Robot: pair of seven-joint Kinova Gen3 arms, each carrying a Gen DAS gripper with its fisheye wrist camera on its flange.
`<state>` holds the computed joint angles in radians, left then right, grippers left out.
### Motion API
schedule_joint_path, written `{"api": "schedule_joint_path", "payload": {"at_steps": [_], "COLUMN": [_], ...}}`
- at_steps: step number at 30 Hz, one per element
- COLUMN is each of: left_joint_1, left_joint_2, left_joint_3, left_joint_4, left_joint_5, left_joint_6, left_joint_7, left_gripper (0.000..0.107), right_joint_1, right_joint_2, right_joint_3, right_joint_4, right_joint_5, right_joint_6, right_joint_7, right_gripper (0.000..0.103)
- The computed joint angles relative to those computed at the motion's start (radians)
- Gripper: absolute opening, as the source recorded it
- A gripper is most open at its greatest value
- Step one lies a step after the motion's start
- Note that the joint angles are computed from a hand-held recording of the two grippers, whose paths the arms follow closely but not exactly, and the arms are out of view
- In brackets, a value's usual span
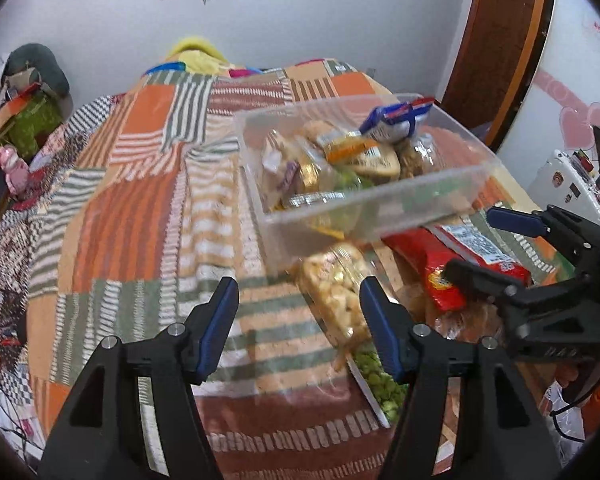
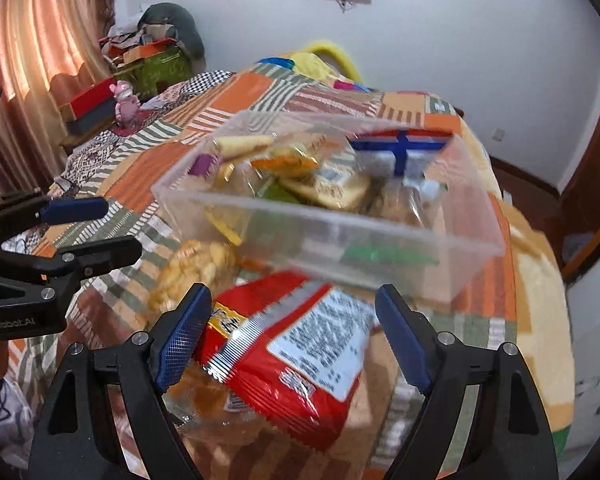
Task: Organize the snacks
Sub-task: 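Grasp the red chip bag with the right gripper while the left grasps a bread cake pack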
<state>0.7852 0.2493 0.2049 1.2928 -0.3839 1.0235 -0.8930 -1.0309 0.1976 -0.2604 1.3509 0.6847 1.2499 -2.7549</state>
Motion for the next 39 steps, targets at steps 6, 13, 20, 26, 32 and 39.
{"api": "schedule_joint_path", "payload": {"at_steps": [6,13,20,26,32,39], "left_joint_1": [-0.009,-0.004,0.008,0.013,-0.053,-0.009], "left_joint_2": [0.017,0.052,0.088,0.119,0.114,0.094], "left_joint_3": [0.007,0.003,-0.014,-0.024,-0.012,-0.034], "left_joint_4": [0.008,-0.013,-0.04,-0.06,-0.024,-0.008], "left_joint_5": [0.049,0.091,0.101,0.121,0.238,0.172], "left_joint_6": [-0.028,-0.044,-0.053,-0.043,-0.096,-0.088], "left_joint_7": [-0.006,-0.024,-0.023,-0.037,-0.076,-0.044], "left_gripper": [0.063,0.063,0.063,0.063,0.059,0.044], "right_joint_1": [0.026,0.024,0.071,0.089,0.107,0.081], "right_joint_2": [-0.073,-0.094,-0.137,-0.058,-0.057,-0.075], "right_joint_3": [-0.028,-0.068,-0.095,-0.071,-0.034,-0.045], "right_joint_4": [0.097,0.143,0.161,0.093,0.138,0.16], "right_joint_5": [-0.015,-0.018,-0.02,-0.04,-0.116,-0.082], "right_joint_6": [-0.021,0.086,0.042,0.033,-0.041,-0.027], "right_joint_7": [-0.089,-0.158,-0.205,-0.104,-0.087,-0.11], "right_gripper": [0.081,0.081,0.083,0.083,0.086,0.065]}}
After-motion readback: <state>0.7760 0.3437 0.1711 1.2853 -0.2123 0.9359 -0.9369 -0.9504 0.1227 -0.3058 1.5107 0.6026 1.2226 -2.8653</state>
